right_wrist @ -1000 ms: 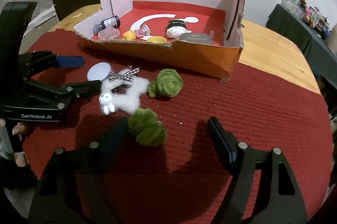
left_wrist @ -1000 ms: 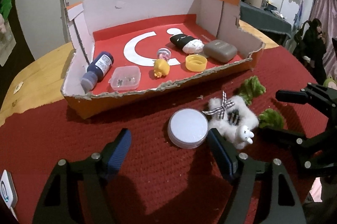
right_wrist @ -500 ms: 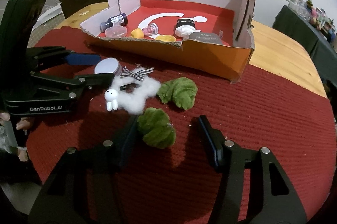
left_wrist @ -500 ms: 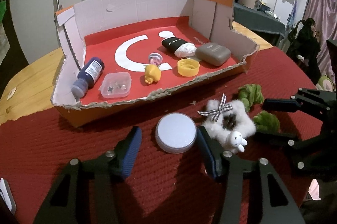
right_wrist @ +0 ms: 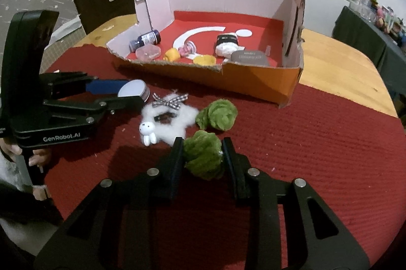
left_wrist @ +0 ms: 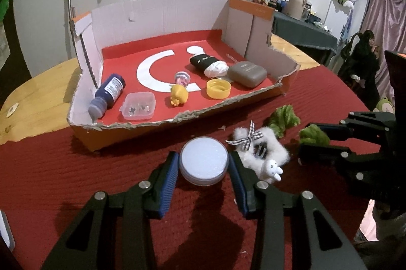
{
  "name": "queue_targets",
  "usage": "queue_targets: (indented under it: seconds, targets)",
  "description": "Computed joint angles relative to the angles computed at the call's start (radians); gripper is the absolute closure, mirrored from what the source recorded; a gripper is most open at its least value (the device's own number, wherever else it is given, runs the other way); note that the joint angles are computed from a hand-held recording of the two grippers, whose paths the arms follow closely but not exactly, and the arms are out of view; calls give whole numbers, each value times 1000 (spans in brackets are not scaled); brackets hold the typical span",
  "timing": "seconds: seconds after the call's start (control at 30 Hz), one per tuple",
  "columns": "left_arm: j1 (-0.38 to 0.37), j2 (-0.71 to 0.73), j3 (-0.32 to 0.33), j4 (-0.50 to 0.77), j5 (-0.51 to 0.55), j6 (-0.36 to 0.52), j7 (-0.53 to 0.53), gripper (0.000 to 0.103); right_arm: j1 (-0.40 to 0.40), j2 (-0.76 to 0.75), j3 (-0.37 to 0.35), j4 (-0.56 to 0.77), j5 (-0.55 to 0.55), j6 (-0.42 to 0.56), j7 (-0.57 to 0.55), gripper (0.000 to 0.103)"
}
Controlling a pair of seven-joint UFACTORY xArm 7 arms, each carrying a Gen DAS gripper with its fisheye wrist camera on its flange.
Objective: Organize objects
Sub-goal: 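Grasp the white round tin with the left tool while the right tool grasps the green ball, then carry the white tin and green ball into the box with both tools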
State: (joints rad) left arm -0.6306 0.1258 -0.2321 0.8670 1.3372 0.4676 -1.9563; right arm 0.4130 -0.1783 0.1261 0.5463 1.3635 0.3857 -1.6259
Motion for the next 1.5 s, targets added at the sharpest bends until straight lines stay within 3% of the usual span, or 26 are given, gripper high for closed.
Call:
queue_targets:
  seconds: [1.13, 1.33, 1.5]
  targets:
    - [26, -116, -43, -40, -10, 21, 23, 61, 19, -87, -22, 11, -46, 27, 36, 74]
    - [63, -140, -42, -23, -37, 11, 94, 61, 40, -59, -12, 88, -69, -32, 69, 74]
    - [103, -135, -27, -4, -68, -13, 167, 61, 48, 49, 17, 203, -174, -115, 177, 74]
